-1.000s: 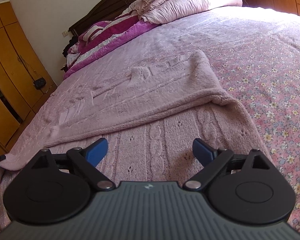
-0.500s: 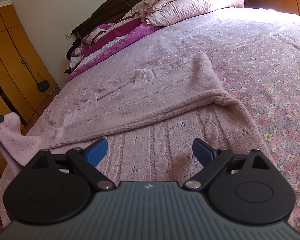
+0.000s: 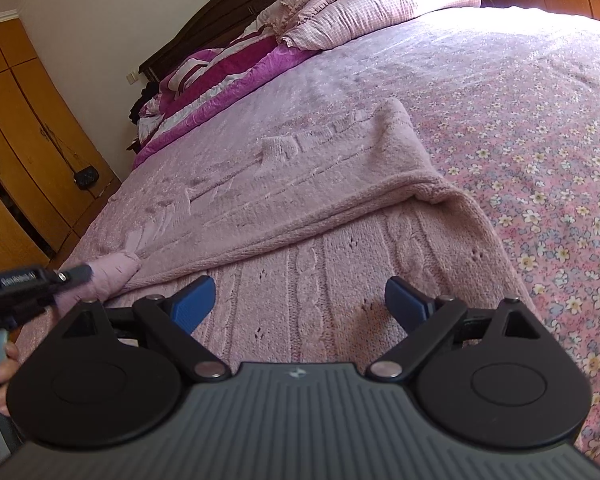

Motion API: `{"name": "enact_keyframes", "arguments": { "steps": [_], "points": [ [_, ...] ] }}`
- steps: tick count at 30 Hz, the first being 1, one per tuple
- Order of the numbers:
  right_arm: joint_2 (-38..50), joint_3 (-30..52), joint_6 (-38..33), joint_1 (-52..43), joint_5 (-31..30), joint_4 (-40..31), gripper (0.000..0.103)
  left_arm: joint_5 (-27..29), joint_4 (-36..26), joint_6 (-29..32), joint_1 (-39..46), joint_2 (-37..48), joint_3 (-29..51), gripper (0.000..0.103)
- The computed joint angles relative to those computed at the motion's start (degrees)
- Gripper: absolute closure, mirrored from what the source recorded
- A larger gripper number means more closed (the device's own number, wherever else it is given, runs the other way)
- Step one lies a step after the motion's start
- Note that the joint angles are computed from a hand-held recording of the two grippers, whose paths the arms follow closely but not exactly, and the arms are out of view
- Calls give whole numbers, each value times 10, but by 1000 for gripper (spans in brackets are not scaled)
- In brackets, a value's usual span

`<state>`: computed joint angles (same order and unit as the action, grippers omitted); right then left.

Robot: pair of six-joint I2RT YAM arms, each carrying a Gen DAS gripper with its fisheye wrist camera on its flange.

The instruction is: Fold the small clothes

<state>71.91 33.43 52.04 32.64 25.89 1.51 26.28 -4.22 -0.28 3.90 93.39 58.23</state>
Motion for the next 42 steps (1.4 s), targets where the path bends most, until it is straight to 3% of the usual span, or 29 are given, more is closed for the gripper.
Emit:
{"name": "enact_keyframes", "arguments": {
  "steps": [4,6,12,15,26,34,39,42],
  "points": [
    [10,6,9,-2,-10,-2,7,-53,-27,40,-8,-15,-15,54],
    [14,12,9,1,-13,-4,7,-85,-42,62,-10,-31,-25,45],
    [44,57,-11,13,-37,-13,7,-121,-103,111,6,-50,-15,41],
    [75,89,-26,18,-60,-7,7,-127,-119,125,17,-64,-18,33],
    [218,263,-65,33,-154,-13,7,-181,-130,128,61,-65,-11,32],
    [327,388,-95,44,-212,-27,9,-168,-142,118,89,-52,0,32],
    [376,448,-99,45,-234,-48,19,-167,-141,117,92,-45,3,32],
    [403,471,-76,34,-269,-52,32,-162,-144,113,94,-39,9,32]
  ]
}}
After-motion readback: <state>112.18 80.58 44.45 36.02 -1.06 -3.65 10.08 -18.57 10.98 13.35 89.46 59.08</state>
